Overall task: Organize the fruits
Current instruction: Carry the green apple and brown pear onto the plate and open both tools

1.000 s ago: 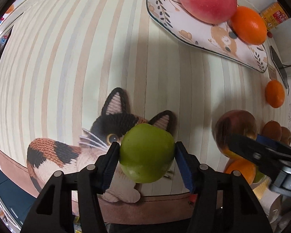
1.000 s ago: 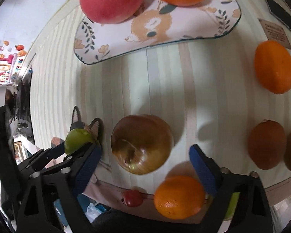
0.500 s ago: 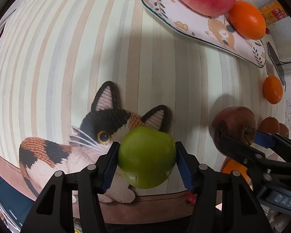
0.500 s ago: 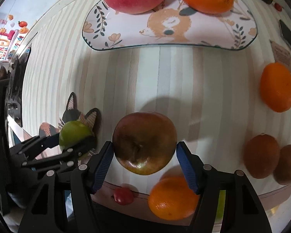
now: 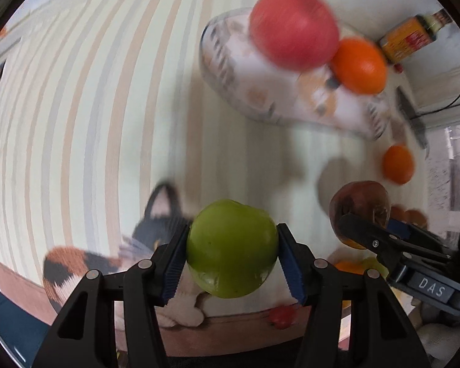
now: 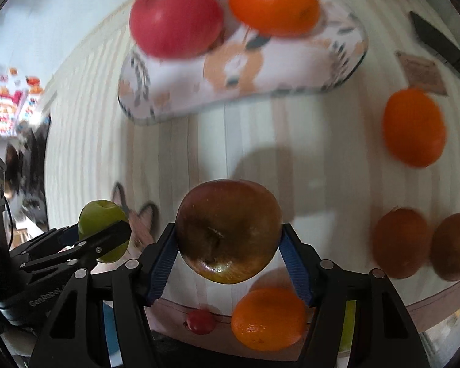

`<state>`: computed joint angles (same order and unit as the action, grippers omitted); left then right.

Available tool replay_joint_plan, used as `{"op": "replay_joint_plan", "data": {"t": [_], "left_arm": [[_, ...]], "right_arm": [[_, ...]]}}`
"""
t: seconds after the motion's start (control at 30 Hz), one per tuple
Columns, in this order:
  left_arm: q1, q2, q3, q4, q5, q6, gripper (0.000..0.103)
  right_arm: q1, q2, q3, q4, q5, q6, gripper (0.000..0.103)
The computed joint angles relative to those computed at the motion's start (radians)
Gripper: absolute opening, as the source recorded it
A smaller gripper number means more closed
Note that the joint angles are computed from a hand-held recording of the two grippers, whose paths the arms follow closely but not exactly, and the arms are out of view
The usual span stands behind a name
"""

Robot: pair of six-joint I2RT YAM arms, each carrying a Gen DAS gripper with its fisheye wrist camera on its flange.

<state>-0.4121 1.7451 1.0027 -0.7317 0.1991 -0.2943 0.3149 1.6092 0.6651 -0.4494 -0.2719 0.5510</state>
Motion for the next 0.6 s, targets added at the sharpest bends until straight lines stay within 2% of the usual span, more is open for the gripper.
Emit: {"op": "replay_joint_plan", "data": {"t": [0.13,0.23,0.43,0.6], "left_arm": [[0.004,0.048,0.146,-0.044,-0.012,0.025,0.054],[0.013,0.126,0.247,-0.049,-0.034,0.043,0.054],[0.036,0.298,0.407,-0.062,-0.065,0.050,0.054],[0.045,0.377,0.477,-0.087,-0.062,0.040,0.054]], "right_arm": [[-0.115,-0.068,0.049,-0.053,0.005,-0.029,0.068],[-0.221,-0.050,0.115,-0.090,0.007,-0.081,0.068],[-0.405,0.122,0.260,-0.089,-0.023,-0.157,0.068],[-0.488,0.221,0.345,-0.070,-0.043,-0.140,0.068]]}}
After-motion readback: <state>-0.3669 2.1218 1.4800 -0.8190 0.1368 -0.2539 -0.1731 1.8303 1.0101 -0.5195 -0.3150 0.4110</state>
